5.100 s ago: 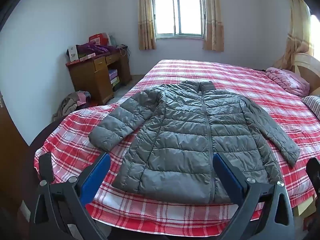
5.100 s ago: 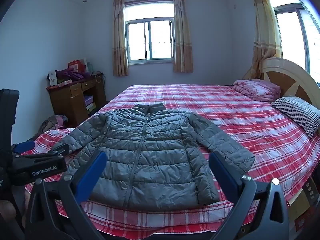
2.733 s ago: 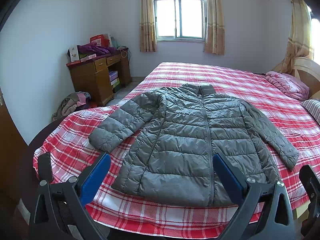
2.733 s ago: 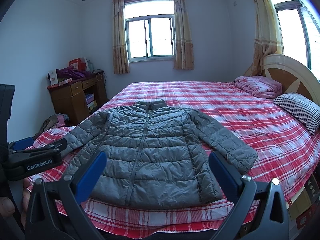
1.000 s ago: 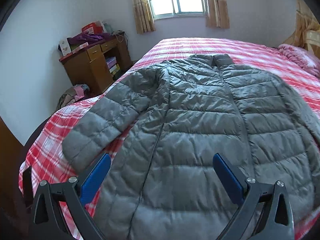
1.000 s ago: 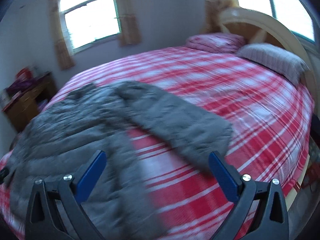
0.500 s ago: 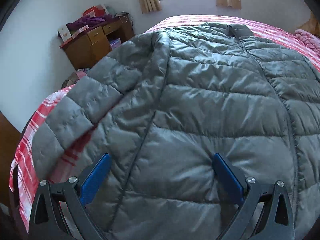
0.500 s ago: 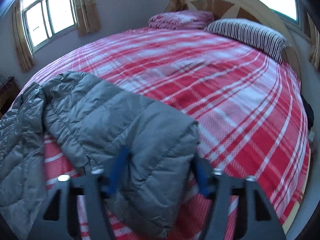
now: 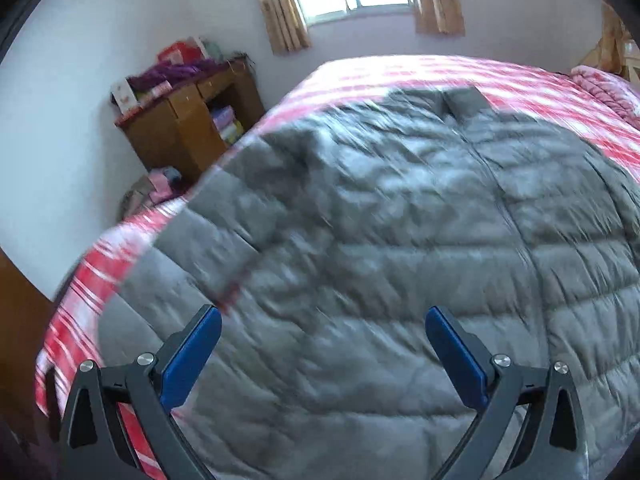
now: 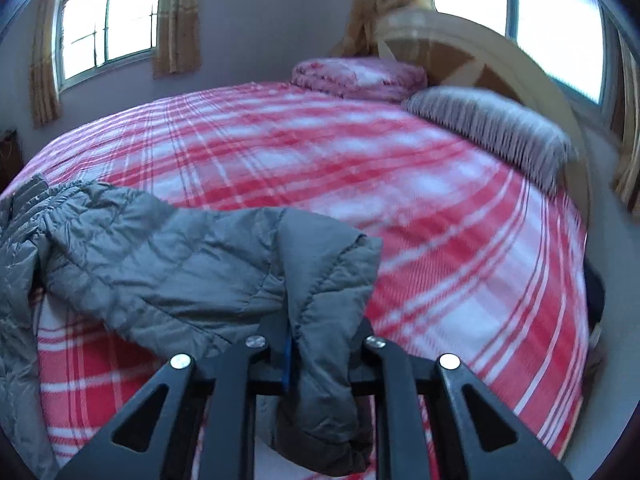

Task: Fold large clothes
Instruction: 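Grasp the jacket sleeve cuff with the right gripper and lift it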

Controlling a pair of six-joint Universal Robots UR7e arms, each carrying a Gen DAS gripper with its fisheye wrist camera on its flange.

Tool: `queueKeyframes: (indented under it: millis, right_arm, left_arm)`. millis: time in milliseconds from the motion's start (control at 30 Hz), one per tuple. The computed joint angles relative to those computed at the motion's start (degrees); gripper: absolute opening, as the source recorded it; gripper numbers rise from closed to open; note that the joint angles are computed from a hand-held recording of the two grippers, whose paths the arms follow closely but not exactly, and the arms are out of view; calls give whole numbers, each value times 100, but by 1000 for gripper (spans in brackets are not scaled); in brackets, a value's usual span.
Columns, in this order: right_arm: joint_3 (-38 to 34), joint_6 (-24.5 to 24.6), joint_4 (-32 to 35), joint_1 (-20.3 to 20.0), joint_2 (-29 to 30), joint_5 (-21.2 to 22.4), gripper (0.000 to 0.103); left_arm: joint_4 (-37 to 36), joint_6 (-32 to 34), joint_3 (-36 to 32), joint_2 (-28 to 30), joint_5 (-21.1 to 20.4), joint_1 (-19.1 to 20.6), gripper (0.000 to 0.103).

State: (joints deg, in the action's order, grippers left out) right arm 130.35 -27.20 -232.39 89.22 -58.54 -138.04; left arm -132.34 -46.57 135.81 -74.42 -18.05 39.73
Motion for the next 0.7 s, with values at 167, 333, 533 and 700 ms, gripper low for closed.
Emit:
queueKeyframes:
  millis: [167,333,533,700]
  right_arm:
    - [-542,-711,-167,450,240,-174,18]
    - [-1073,-1301,-232,965,622,-255,18]
    - [-1731,-1678,21,1563,1192,-200,17]
    - [-2251,-1986,205,1927,1648,-106,17]
  left_arm:
    - [-43,337,-355,-92,537,398,102]
    - [-610,914,-679,71,588,827,102]
    - [-1298,1466,-775,291,564,1048,102]
    - [-1876,1988,-821,496,522,1224,102]
